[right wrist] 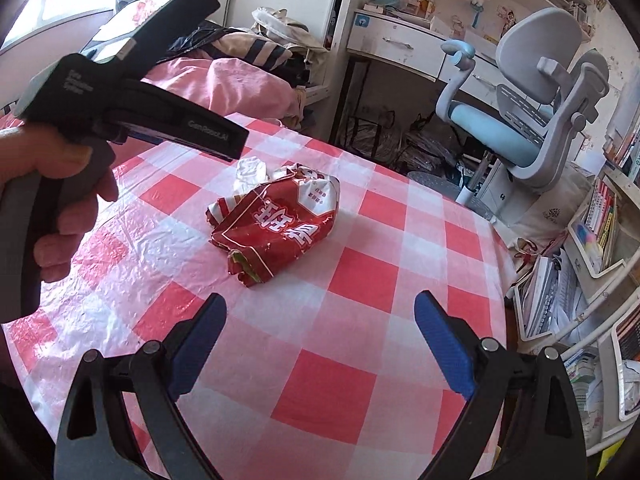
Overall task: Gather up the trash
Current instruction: 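Grasp the white plastic with the left tool while the right tool grasps the red chip bag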
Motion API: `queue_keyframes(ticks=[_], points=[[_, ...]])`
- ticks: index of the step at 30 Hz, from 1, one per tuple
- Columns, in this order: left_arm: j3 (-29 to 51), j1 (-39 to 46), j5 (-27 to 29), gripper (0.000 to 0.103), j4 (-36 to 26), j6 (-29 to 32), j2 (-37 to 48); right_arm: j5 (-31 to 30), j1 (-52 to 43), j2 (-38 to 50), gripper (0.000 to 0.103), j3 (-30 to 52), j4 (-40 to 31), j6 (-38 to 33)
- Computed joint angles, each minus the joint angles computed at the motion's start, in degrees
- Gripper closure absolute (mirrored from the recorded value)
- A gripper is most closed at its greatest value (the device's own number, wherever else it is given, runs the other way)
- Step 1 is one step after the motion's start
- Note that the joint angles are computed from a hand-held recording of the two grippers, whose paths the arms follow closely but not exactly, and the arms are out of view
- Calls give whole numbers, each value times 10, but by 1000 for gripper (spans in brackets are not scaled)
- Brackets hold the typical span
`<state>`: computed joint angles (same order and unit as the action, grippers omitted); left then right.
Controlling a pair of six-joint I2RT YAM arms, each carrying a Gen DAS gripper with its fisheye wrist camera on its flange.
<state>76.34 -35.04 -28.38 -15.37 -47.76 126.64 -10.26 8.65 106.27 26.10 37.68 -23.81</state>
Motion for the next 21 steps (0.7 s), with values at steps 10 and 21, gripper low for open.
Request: queue_keyframes(ticks=[10, 21], points=[[101, 29, 44, 16, 12, 89, 94, -2, 16, 46, 12, 49, -16, 34], [175, -10, 102, 20, 9, 186, 163, -12, -22, 64, 12, 96, -93, 55]])
